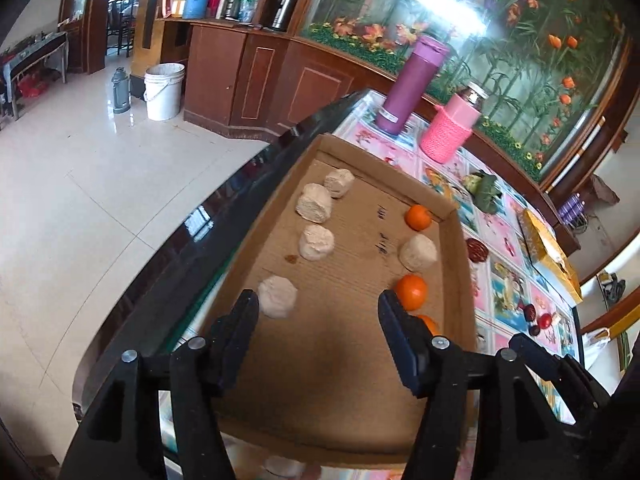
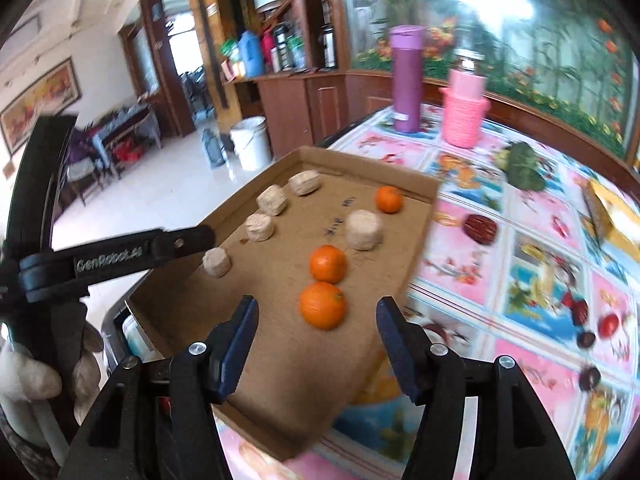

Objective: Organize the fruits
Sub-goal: 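Move both open tools back over the dates on the table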

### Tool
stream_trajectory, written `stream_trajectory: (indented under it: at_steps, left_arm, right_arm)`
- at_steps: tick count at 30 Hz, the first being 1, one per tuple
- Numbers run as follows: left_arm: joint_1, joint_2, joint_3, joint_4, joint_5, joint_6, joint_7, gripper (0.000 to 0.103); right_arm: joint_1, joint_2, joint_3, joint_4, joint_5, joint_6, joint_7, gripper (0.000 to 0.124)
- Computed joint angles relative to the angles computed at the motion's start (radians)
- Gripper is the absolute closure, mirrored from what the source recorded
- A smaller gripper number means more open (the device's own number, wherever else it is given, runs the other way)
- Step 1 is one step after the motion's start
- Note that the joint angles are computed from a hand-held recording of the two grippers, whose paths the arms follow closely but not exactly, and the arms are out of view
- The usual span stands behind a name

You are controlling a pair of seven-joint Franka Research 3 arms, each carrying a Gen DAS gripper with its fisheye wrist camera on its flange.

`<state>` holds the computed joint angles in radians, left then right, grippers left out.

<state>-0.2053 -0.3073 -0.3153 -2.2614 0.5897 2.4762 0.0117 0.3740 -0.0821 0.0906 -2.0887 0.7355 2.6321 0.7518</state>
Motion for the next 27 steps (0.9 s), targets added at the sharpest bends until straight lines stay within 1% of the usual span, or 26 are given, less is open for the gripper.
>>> stream_trajectory:
  at_steps: [3,5,7,11,16,23,27]
  left_arm:
    - [-0.014,0.031,-0.015,0.035,0.007,-0.007,0.013,0.041]
    - [-0.029,0.060,-0.025,0.068,0.013,-0.018,0.019,0.035]
    - [-0.044,0.092,-0.035,0.105,0.027,-0.039,0.023,0.031]
    - [-0.080,0.142,-0.033,0.158,0.037,-0.049,0.050,0.031]
    - [-0.124,0.209,-0.031,0.236,0.055,-0.085,0.085,0.031]
    - [-0.172,0.301,-0.013,0.327,0.048,-0.111,0.131,0.031]
    - [-0.198,0.365,-0.003,0.398,0.043,-0.130,0.175,0.031]
  right_arm:
    - [-0.015,-0.023,-0.017,-0.020,0.024,-0.004,0.019,0.057]
    - [-0.028,-0.043,-0.032,-0.040,0.041,-0.005,0.028,0.057]
    - [-0.041,-0.062,-0.047,-0.060,0.055,-0.003,0.037,0.056]
    - [-0.076,-0.087,-0.080,-0.092,0.076,-0.010,0.066,0.054]
    - [-0.133,-0.093,-0.122,-0.108,0.091,-0.022,0.095,0.054]
    - [-0.234,-0.075,-0.169,-0.112,0.067,-0.047,0.160,0.054]
    - [-0.278,-0.058,-0.182,-0.103,0.052,-0.057,0.181,0.054]
